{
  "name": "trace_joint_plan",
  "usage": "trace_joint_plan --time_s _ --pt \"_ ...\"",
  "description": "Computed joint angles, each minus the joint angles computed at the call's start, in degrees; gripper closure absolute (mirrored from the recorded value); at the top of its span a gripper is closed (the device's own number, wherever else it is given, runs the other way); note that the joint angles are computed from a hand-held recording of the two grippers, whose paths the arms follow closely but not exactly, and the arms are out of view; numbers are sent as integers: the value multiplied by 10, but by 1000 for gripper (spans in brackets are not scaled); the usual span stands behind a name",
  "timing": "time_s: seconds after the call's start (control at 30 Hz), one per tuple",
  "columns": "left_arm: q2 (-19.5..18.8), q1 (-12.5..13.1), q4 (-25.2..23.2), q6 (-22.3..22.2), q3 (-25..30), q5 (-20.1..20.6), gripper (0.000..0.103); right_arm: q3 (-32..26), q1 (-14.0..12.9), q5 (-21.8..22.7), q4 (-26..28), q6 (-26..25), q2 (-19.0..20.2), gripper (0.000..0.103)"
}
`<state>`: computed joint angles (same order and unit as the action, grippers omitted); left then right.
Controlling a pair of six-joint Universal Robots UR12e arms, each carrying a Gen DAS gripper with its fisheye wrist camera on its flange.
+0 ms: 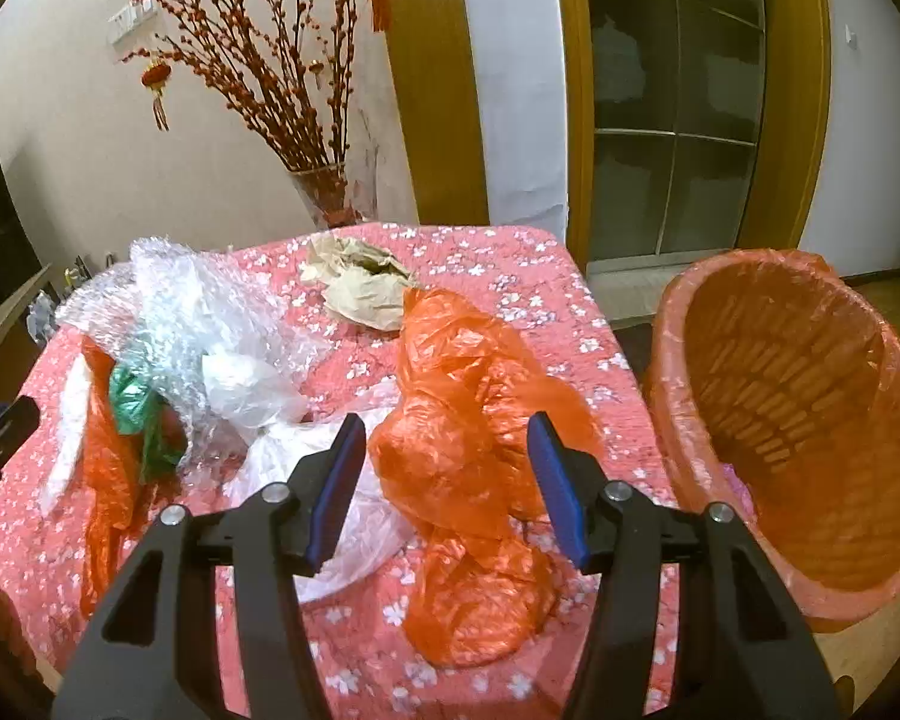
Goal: Collect trash
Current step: 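Move both tools back over the remaining bags on the table, then grasp the clear plastic bag with the left tool while the right tool grasps an orange bag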
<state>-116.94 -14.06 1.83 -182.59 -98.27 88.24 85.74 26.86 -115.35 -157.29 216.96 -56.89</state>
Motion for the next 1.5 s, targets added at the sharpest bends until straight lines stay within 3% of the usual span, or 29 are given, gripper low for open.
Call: trace_joint_plan --time_s 0.17,0.37,0.6,1.0,1.23,1.5 --pt "0 3 -12 -3 -1 -8 23 -11 -2 8 27 1 6 48" --pt "0 4 -20 -7 -3 -10 24 -16 -4 21 43 3 10 61" --pt "-2 4 -30 -11 -2 -14 24 -2 -4 19 20 9 2 70" --pt "-12 16 -46 -37 18 23 24 32 0 6 -25 20 -19 73" --pt "-29 22 -106 -44 52 48 24 36 0 12 -30 16 -21 73" --pt "-40 30 -182 -53 79 23 26 38 -2 18 -22 18 -23 73"
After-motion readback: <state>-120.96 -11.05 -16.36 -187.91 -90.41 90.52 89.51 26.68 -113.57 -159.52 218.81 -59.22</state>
